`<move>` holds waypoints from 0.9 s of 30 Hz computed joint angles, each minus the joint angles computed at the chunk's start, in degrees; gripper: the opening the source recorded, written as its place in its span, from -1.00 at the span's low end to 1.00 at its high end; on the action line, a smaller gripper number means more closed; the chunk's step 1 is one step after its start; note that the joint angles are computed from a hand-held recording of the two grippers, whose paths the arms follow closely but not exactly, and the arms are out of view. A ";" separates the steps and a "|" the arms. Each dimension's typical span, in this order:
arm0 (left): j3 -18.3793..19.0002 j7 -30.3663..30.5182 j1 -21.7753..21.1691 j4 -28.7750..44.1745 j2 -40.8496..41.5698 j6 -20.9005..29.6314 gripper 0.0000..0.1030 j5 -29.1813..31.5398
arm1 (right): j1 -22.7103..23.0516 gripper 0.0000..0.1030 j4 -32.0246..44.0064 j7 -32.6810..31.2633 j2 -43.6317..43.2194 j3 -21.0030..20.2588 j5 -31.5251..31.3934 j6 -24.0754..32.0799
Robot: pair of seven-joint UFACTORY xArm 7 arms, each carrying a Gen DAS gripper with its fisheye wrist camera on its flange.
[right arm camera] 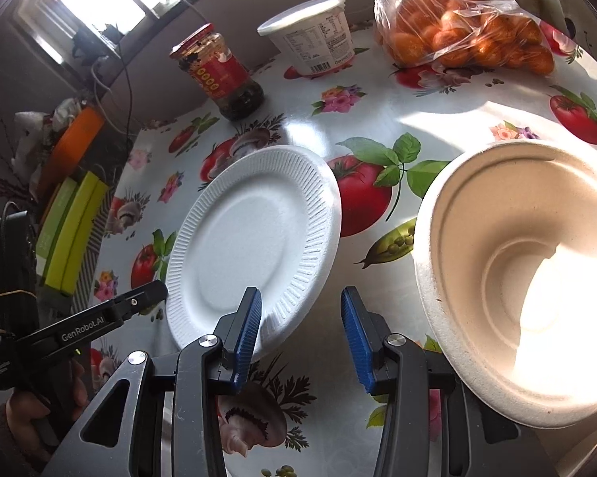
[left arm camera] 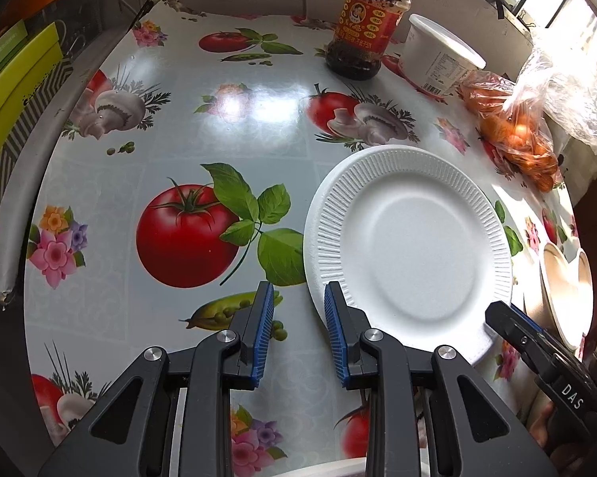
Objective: Organize plates and bowls
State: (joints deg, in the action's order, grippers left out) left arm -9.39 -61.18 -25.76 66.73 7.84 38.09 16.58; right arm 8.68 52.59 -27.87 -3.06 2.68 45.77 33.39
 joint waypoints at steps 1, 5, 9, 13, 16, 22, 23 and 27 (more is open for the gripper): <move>-0.05 0.27 0.11 -0.08 0.13 -0.46 -0.47 -0.50 | -0.04 -0.18 0.29 0.23 0.40 -0.02 -0.17 0.38; -0.07 1.05 0.03 0.21 0.58 -0.50 -0.47 -1.29 | -0.04 -0.18 0.54 -0.57 0.86 0.26 0.66 0.22; 0.19 0.04 0.35 -1.25 -0.65 -2.20 -0.47 -1.41 | -0.19 -0.37 0.63 -1.10 0.82 0.27 1.52 0.60; -0.10 1.36 1.09 -1.81 -0.76 -3.58 -0.47 -3.70 | -0.26 -0.55 0.62 -0.89 0.91 0.31 1.34 0.71; -0.34 2.68 1.44 -2.47 -0.57 -5.10 -0.47 -6.24 | -0.31 -0.58 0.46 -0.84 0.80 0.30 1.31 0.65; -0.08 2.14 1.10 -2.33 -0.31 -5.96 -0.47 -5.74 | -0.39 -0.59 0.48 -0.80 0.82 0.20 1.57 1.40; -0.06 2.17 1.16 -2.52 -0.31 -6.51 -0.47 -5.90 | -0.43 -0.59 0.51 -0.84 0.82 0.16 1.74 1.67; -0.39 3.70 1.29 -2.72 -0.13 -8.00 -0.47 -7.56 | -0.60 -0.59 0.78 -1.06 1.01 0.11 1.96 2.21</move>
